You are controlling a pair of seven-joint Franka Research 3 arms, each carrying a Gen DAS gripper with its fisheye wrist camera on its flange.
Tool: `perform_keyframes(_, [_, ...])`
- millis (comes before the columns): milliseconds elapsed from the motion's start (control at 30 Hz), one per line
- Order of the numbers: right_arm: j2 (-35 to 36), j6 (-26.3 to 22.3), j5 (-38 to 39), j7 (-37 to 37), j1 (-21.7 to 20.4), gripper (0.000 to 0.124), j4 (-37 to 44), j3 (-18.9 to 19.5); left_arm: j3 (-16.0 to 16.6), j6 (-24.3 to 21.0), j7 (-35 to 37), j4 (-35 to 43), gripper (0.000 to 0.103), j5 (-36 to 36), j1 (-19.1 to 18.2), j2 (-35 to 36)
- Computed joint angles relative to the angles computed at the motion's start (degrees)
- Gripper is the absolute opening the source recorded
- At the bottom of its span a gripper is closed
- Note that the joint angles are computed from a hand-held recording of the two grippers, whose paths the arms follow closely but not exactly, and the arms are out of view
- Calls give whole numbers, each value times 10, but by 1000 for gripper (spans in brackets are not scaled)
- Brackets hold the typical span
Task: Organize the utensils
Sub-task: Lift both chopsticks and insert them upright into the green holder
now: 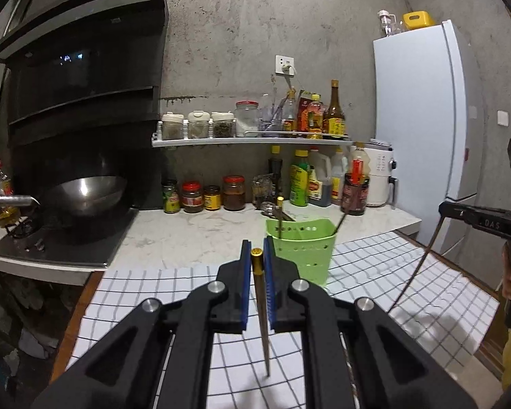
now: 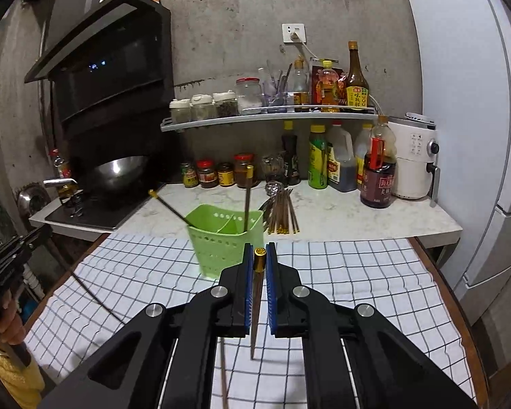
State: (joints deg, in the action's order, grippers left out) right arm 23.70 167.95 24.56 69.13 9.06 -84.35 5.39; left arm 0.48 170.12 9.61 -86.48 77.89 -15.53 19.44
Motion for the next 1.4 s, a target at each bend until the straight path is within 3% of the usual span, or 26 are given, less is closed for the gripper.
perform_keyframes(167, [9,15,-14,2,7,9,-6,-4,-5,2,33,-8,7,-15,2,-2])
perform_keyframes(333, [23,-4,-16,2,6,9,-1,-4,-13,-6,86,-18,8,-49,3,-2])
perform_keyframes(467, [29,-17,-18,5,7,8,-6,-4,-50,-26,227,-21,8,-192,26,16])
perform_keyframes(633, [45,-42,-22,15,10,8,2,-7,-65,-43,320,-14,7,-303,32,43])
perform_keyframes(800, [33,-23,-13,4,5,7,-25,4,-27,-24,309,-28,6,-318,1,41])
perform_keyframes(1033, [13,10,-9,-1,8,7,-64,1,39,15,174,-55,6,-215,-49,20])
perform_keyframes(1100, [16,12,-7,-3,5,7,-61,3,39,20,156,-41,6,-195,-48,28])
perform_keyframes(1200, [32,5,-1,-10,-2,7,-29,11,17,24,186,3,6,-219,-29,56])
perform_keyframes(1400, [91,1,8,-43,-5,7,105,36,10,32,279,183,6,-282,-28,144])
